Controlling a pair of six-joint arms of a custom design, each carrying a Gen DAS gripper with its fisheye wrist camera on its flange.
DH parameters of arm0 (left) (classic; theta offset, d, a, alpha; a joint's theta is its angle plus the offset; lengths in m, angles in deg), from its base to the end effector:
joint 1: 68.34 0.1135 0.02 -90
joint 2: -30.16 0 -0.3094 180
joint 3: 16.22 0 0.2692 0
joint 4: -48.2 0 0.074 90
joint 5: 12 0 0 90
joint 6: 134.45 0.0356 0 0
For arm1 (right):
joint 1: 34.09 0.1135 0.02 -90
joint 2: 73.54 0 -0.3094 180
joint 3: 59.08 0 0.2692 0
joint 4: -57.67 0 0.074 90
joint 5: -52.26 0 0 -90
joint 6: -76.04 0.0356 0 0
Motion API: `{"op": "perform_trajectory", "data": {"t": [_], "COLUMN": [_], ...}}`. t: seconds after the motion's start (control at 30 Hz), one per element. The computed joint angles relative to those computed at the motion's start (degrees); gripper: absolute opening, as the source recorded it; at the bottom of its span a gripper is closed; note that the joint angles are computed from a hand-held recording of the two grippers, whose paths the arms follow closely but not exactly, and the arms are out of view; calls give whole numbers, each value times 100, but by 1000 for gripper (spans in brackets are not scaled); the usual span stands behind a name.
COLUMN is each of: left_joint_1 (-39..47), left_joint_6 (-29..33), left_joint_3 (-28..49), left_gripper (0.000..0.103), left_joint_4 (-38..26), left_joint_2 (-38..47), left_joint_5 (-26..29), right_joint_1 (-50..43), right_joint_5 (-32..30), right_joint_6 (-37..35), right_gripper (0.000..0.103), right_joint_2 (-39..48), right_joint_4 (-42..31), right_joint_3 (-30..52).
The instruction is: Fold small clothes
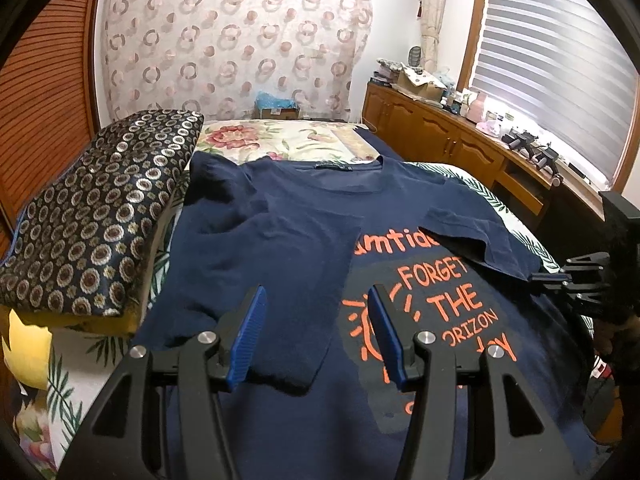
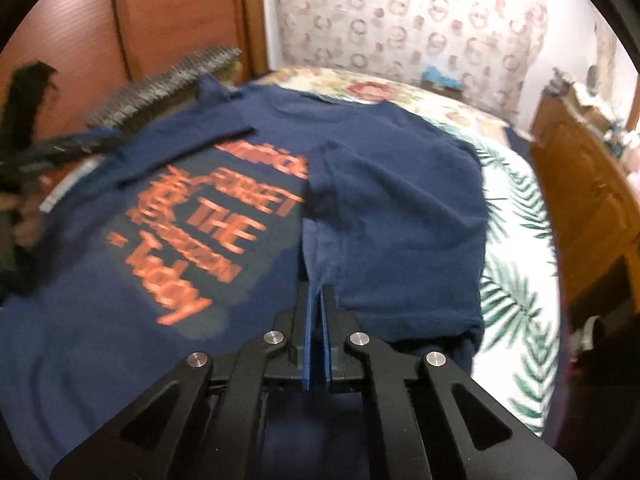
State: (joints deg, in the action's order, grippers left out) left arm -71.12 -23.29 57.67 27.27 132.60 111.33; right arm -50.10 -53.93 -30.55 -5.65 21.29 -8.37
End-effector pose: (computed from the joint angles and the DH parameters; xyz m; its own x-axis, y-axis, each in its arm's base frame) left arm 0.3891 -0.0385 0.2081 -0.5647 0.3294 -0.7567 0.6444 0.7488 -0.1550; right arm 0.2190 -0.0525 0.2336 -0.7713 -0.0640 -0.6333 -0.1195 0.9918 0.0454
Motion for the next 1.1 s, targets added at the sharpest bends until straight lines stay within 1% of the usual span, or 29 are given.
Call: {"op": "perform_trajectory", "data": {"t": [0.13, 0.17, 0.2, 0.23, 0.27, 0.3, 0.33, 0.37, 0.4, 0.43, 0.5, 0.57, 0.6, 0.7, 0.73, 0.83, 0.93, 1.1], "left_joint_1": [-33, -33, -36, -39, -54, -61, -71, -98, -107, -120, -161, -206, -240, -307, -334, -448, -528, -633], "left_joint_6": [29, 35, 33, 30, 32, 41, 54, 70, 92, 130, 219, 262, 286, 304, 317, 396, 439, 483], "left_joint_3": [265, 409, 544, 669, 851, 984, 1135, 1404, 1593, 1797, 2332, 2698, 3043, 3740, 3931, 4660, 5293, 6452], "left_gripper": [52, 52, 52, 52, 52, 52, 52, 52, 52, 52, 52, 52, 52, 52, 52, 52, 52, 52], "left_joint_4": [-78, -131, -188, -236, -290, -319, -364, -468, -558, -665, -909, -1089, -1295, -1758, -1890, -2350, -2779, -3529], "left_joint_2": [123, 194, 258, 319, 403, 472, 547, 684, 789, 900, 1192, 1397, 1590, 2003, 2115, 2552, 2931, 3585], "left_joint_5": [-112, -129, -150, -193, -273, -327, -385, -482, -527, -560, -647, -769, -837, -970, -1031, -1304, -1528, -1849], "right_joint_1": [14, 49, 61, 33, 18, 3, 13, -11, -45, -91, -201, -291, -327, -496, -559, -735, -799, -806], "right_joint_5": [-212, -154, -121, -154, -173, -167, -110, -52, 4, 62, 63, 161, 286, 325, 305, 227, 268, 407], "right_joint_6": [70, 58, 56, 90, 108, 111, 121, 99, 78, 67, 20, -30, -64, -75, -62, -77, -104, 3], "right_gripper": [2, 2, 6, 16, 21, 30, 36, 39, 46, 51, 52, 53, 53, 54, 58, 64, 64, 65], "right_joint_2": [27, 22, 21, 32, 34, 50, 71, 110, 161, 264, 516, 848, 1087, 1627, 1794, 2326, 2816, 3271], "right_joint_4": [-83, -84, -67, -47, -37, -14, 33, 88, 149, 233, 372, 529, 682, 874, 903, 891, 854, 894], "right_joint_3": [62, 74, 81, 104, 124, 160, 197, 254, 314, 403, 582, 784, 921, 1275, 1390, 1796, 2135, 2441]}}
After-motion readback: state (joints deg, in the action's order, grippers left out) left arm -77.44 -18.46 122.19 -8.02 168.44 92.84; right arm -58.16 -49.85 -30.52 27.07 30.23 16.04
